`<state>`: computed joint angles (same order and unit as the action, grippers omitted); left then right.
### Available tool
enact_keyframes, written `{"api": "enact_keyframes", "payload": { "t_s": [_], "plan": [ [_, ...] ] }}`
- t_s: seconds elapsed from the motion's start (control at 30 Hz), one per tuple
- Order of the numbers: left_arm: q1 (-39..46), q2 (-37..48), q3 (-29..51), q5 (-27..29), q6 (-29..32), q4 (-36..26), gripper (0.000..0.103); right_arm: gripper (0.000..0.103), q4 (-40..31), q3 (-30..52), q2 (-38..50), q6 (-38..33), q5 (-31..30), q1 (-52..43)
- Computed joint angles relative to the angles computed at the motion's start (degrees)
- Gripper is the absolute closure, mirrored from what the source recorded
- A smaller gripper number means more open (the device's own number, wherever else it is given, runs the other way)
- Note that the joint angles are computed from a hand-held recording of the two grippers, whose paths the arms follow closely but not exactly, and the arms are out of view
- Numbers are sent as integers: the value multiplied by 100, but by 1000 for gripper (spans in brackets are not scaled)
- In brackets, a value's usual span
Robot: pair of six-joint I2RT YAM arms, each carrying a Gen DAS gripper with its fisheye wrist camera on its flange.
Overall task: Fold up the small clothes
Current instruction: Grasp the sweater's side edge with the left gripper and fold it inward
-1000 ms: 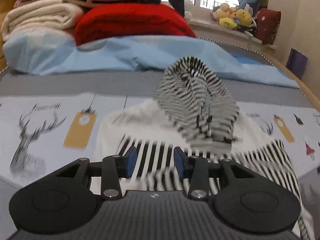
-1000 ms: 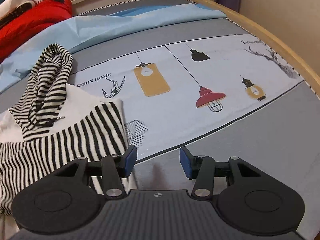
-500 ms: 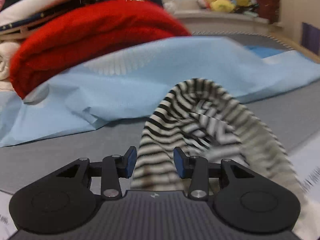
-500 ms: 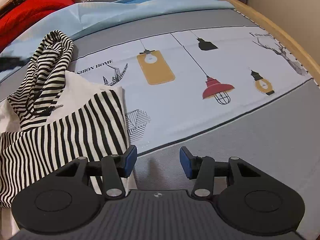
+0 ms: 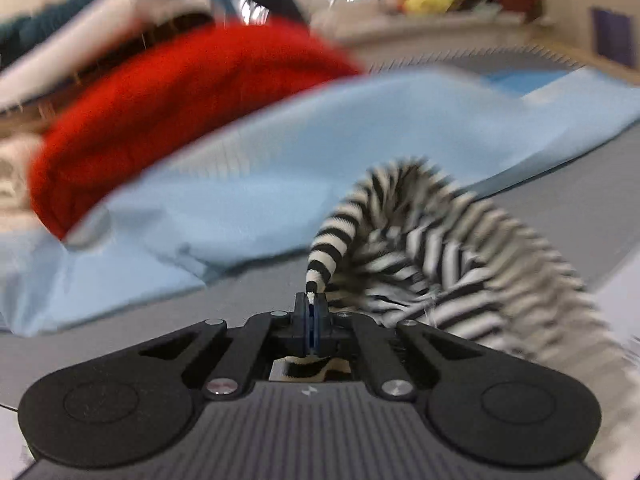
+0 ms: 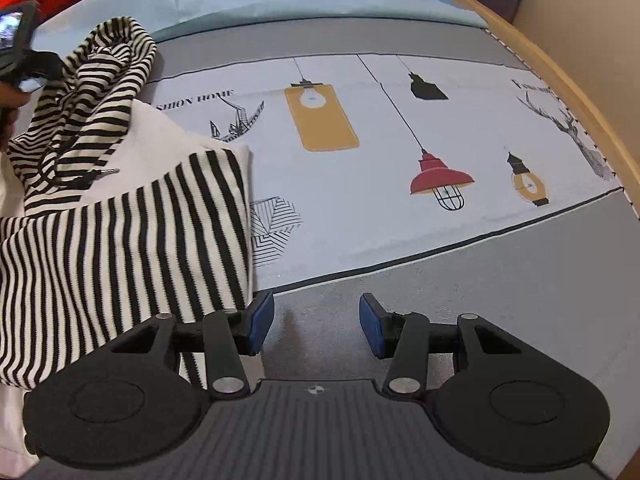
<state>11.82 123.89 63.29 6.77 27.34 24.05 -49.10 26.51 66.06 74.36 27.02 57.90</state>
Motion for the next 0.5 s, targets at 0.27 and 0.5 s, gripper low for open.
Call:
{"api": "enact_keyframes", "payload": {
  "t_s": [0.27, 0.5],
  "plan": [
    [2952, -4704, -3751, 3138, 1571, -1984, 102, 54, -614, 555, -78, 606, 258, 722],
    [6244, -4729, -2914, 3323, 4262, -6406, 100, 54, -990, 964, 134, 1208, 470, 1371]
  ]
}}
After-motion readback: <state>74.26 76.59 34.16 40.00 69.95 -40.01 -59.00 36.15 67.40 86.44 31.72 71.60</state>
